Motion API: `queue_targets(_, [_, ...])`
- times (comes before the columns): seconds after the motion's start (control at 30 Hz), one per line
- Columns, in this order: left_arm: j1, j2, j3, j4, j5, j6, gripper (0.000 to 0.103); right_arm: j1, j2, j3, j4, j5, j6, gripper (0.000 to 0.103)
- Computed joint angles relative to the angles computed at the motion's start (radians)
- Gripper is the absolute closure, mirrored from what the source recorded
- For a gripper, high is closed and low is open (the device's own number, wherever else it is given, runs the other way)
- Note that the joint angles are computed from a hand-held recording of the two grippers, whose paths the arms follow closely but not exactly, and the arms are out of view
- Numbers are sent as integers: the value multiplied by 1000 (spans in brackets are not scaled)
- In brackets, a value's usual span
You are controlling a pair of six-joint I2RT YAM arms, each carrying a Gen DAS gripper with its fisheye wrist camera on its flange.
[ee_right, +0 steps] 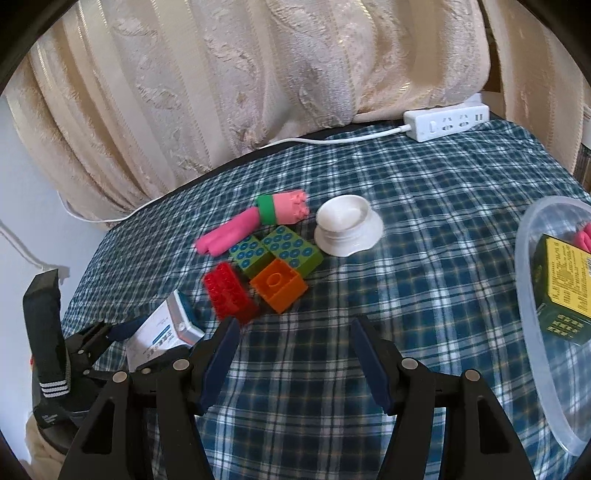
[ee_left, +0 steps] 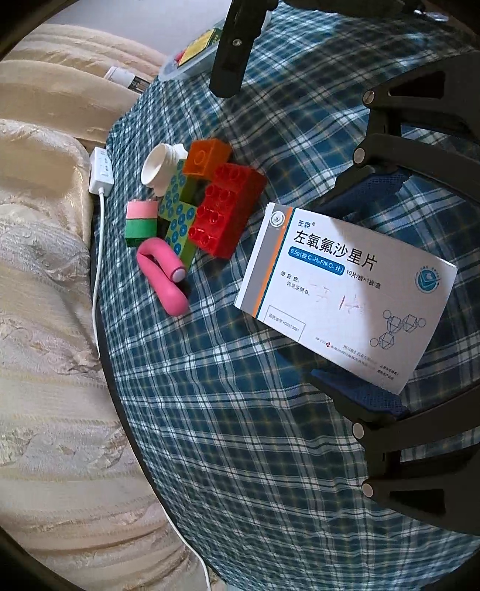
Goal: Organize objects
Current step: 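Move the left gripper to the white medicine box and grasp it, then grasp the red brick with the right gripper while the left holds the white box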
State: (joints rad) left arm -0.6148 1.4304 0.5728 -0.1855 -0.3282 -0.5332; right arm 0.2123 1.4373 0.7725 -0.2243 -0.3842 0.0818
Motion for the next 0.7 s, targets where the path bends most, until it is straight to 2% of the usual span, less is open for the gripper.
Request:
queue_targets(0.27, [-5, -26, -8, -15, -28, -34, 36, 68, 39, 28, 8, -11, 0, 37])
queue_targets(0.4, [-8, -61, -13, -43, -67, -62, 37, 100, 62, 48, 9, -15, -9, 37])
queue_targets(0.53, [-13, -77, 1, -93, -147, -99, 37, 133, 87, 75, 8, -11, -17, 37])
queue_targets(0.7, [1, -121, -11, -123, -173, -126, 37, 166, 134, 114, 16, -22, -29, 37])
